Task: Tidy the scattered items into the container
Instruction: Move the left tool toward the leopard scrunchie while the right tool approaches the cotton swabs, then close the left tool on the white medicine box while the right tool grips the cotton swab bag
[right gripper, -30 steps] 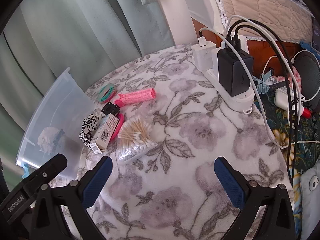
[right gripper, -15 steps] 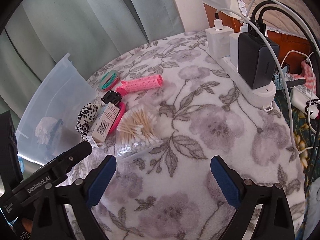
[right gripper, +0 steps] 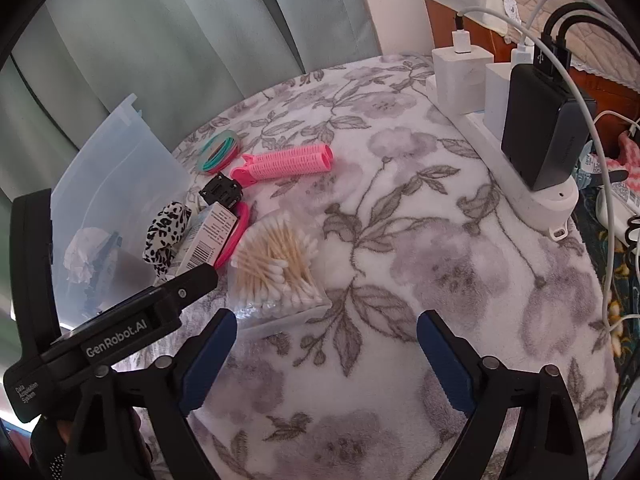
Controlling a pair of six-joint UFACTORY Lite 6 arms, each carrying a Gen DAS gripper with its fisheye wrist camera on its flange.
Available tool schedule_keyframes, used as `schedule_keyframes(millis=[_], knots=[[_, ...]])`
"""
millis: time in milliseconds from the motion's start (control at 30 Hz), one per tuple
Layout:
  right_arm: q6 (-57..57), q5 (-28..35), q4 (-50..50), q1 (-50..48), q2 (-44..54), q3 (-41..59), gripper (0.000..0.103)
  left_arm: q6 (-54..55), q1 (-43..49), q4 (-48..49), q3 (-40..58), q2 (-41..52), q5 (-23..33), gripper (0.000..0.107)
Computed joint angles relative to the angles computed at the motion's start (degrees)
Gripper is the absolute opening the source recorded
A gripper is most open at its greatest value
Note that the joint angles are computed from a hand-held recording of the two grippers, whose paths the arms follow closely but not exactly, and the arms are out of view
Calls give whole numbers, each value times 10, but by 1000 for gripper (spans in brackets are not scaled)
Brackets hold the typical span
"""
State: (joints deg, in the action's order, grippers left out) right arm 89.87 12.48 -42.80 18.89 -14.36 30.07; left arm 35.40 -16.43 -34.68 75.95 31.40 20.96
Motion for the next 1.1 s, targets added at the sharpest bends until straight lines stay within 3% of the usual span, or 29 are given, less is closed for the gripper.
schedule_keyframes(millis=[333, 800, 1100], knots=[[-103, -43, 41, -19, 93, 61, 91, 42, 2, -32, 39, 28, 21, 56], [-93, 16, -15, 9, 213, 173, 87, 67, 15, -54, 69, 56, 48, 53], [-57, 37, -29, 9, 211, 176, 70, 79, 15, -62, 61, 53, 42, 53]])
